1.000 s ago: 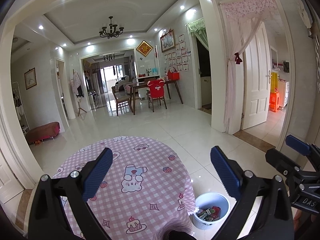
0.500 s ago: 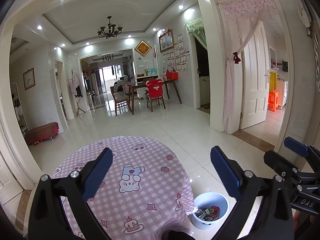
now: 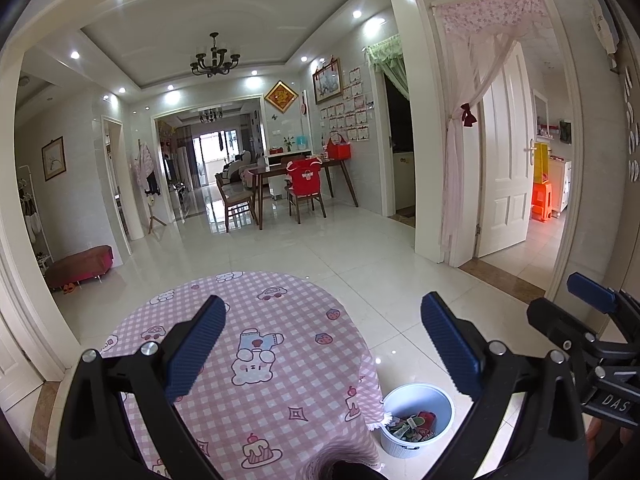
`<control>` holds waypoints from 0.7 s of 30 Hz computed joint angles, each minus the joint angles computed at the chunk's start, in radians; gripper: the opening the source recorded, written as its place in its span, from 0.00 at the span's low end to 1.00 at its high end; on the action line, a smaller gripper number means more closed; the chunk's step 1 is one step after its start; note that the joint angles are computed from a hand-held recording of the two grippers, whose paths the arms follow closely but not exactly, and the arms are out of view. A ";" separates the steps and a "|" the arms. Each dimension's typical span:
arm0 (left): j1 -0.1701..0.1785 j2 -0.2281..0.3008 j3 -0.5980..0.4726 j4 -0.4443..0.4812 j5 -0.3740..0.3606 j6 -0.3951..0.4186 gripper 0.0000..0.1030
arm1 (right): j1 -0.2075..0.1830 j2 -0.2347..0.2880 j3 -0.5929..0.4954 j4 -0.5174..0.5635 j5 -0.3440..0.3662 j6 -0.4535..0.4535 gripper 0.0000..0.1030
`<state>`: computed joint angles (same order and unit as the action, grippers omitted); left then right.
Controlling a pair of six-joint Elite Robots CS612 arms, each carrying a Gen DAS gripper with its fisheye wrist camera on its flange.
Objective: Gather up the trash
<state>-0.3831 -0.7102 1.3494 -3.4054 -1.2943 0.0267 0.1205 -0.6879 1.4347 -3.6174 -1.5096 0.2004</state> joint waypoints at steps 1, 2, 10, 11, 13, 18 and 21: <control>0.000 0.000 -0.001 0.001 0.000 0.000 0.94 | 0.001 0.000 0.000 0.000 -0.001 0.001 0.86; 0.000 -0.001 0.001 -0.001 0.001 0.000 0.94 | 0.002 0.000 0.000 0.001 -0.003 0.002 0.86; -0.001 -0.001 0.001 0.000 0.000 0.000 0.93 | 0.002 0.001 0.000 0.001 -0.003 0.004 0.86; -0.001 -0.001 0.001 -0.001 0.002 0.001 0.93 | 0.003 0.001 -0.002 0.002 -0.004 0.005 0.86; -0.001 0.000 0.000 -0.001 0.003 0.002 0.93 | 0.002 0.001 0.000 -0.001 -0.002 0.004 0.86; -0.002 0.001 0.001 -0.003 0.005 0.002 0.94 | 0.002 0.000 0.000 0.001 -0.003 0.005 0.86; -0.001 0.002 0.000 -0.003 0.005 0.003 0.94 | 0.002 0.000 0.000 0.000 -0.003 0.004 0.86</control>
